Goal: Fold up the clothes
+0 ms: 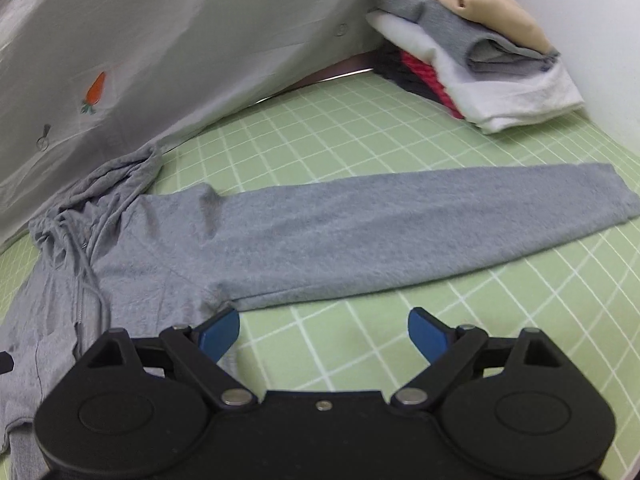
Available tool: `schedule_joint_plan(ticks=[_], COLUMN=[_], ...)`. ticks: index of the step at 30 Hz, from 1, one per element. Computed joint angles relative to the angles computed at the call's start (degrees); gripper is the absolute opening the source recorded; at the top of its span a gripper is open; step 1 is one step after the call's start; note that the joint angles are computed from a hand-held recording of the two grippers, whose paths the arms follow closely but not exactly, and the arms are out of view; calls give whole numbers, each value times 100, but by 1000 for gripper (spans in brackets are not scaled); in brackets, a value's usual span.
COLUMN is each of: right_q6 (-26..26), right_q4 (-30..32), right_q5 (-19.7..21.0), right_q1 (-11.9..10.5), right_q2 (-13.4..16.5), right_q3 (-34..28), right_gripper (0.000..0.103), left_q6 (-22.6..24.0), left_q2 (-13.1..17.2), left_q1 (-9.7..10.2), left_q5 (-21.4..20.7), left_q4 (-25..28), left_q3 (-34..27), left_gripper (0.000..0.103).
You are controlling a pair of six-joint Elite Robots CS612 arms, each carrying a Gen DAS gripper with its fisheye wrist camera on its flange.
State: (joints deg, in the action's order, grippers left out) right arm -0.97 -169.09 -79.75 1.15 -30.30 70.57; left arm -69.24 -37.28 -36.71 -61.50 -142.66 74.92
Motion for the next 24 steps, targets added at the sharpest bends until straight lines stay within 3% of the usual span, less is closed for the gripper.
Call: schedule_joint_plan(ticks=[3, 8, 11, 16, 21, 24], right_q6=[-687, -1460, -1859, -2114, -2298, -2385], right_q4=[199, 409, 490, 817, 1159, 1327], right_q5=[214, 641, 875, 1146, 1377, 1496], right_q1=[190, 465, 595, 691, 712, 716], right_q2=[65, 128, 154, 240, 319, 326], right_q3=[-175, -311, -327, -452, -602, -634], right_gripper=[92, 90, 87, 60, 44, 43], left_q6=[-677, -1425, -1409, -1349, -1401, -1401], left_q2=[-137, -277, -256, -200, -184, -181], left_q1=[21, 53, 67, 77, 92, 92], left_q5=[-55, -308, -291, -213, -217, -198], left_q4=[758, 1028, 1017, 1149, 1144, 1096], left_q3=[166, 482, 491, 413, 419, 439], left_gripper=[72, 80, 85, 93, 101, 102])
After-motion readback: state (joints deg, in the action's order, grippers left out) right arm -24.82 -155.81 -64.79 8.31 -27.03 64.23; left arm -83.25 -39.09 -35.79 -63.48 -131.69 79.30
